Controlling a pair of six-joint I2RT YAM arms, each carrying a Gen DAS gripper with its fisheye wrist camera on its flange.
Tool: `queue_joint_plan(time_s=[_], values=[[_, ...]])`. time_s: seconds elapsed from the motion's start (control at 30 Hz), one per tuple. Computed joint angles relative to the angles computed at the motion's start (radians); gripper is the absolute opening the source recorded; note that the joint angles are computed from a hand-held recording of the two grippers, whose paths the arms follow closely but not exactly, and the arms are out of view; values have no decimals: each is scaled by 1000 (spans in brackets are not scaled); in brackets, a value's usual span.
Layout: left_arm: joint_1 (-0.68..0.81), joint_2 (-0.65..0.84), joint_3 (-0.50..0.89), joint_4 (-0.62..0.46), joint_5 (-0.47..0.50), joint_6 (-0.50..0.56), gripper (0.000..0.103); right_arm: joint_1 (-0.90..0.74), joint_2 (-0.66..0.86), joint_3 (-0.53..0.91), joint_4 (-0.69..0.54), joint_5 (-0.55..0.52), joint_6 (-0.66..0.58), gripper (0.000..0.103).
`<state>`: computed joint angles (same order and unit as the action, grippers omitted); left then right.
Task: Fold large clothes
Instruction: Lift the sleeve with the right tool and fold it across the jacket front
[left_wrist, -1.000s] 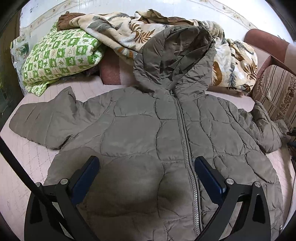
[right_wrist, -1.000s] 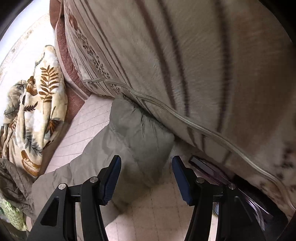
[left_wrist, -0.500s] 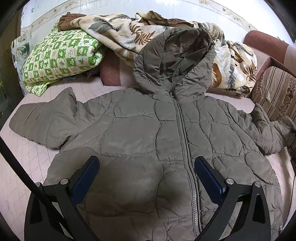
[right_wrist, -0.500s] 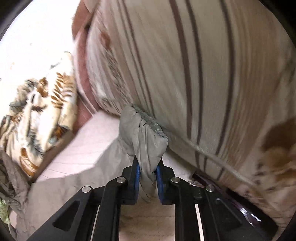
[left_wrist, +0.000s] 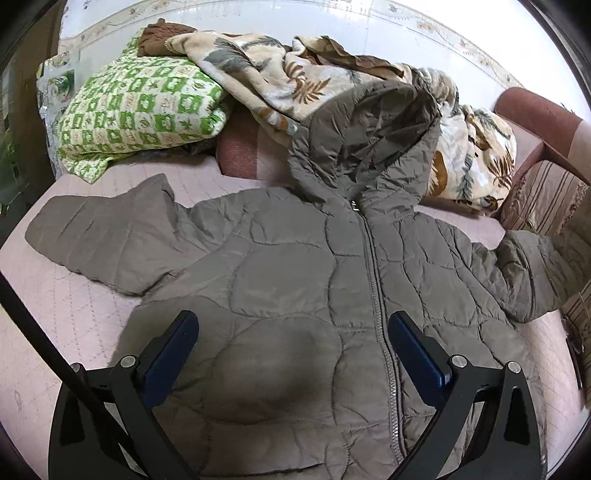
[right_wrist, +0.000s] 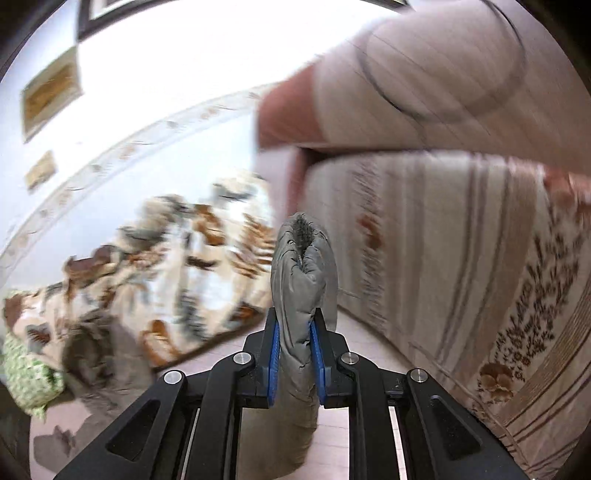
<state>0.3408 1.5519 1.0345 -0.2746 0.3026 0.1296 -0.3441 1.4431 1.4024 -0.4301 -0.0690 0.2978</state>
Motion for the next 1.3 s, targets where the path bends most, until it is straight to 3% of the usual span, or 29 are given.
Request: queue_joint_plan(time_s=[0.17,0.53,0.9,1.3], values=[[43,2,29,-38,28,4,102,186,-52,91,-95,78,5,17],[159,12,72,-77,59,41,102,643,71,252,-158,269,-10,17],[283,89,160,-127,70,61,102,947,379,372,-118,291,-3,16],[339,171,238,-177,55,58,102,1078,843,545,-90,237,73,16]])
